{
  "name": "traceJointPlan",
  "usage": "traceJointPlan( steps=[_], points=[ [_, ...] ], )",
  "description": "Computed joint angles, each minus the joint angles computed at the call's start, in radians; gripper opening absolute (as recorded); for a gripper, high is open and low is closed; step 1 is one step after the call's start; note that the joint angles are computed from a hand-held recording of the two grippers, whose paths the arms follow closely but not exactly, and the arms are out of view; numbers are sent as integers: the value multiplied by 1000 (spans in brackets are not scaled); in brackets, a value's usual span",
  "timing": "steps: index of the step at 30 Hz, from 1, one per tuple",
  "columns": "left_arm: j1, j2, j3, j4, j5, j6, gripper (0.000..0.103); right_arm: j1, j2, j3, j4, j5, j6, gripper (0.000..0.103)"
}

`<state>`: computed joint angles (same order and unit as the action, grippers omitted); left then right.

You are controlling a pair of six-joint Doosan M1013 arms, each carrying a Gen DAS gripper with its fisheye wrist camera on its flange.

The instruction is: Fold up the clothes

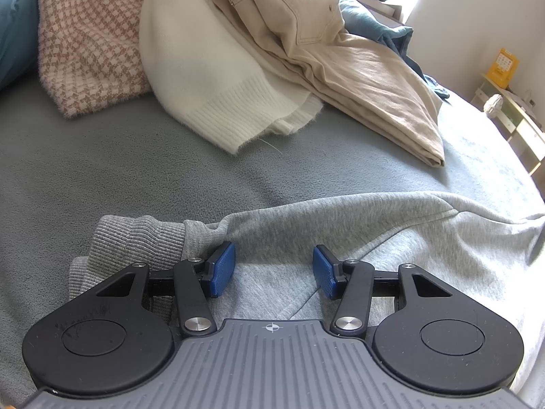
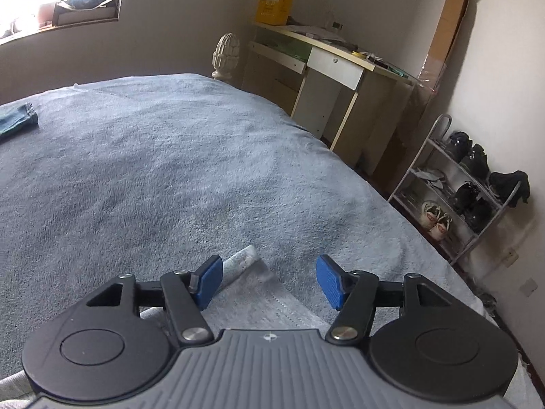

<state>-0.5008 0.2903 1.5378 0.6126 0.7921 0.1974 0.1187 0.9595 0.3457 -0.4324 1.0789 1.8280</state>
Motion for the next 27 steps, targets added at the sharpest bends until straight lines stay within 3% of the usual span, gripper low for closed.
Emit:
traceJointPlan(
  steps=[6, 14, 20, 27],
  points=[
    [1, 0, 1, 5, -4, -3, 51, -12, -31, 34, 67, -27, 72, 66],
    [1, -2, 6, 9, -8, -9, 52, -40, -150, 238, 252, -167, 165, 67],
    [-4, 3, -3, 12, 12, 6, 52, -59, -236, 388, 466, -297, 70, 68],
    [-12, 17, -43, -4, 83, 42, 53, -52, -280, 469, 563, -324, 1, 68]
  ],
)
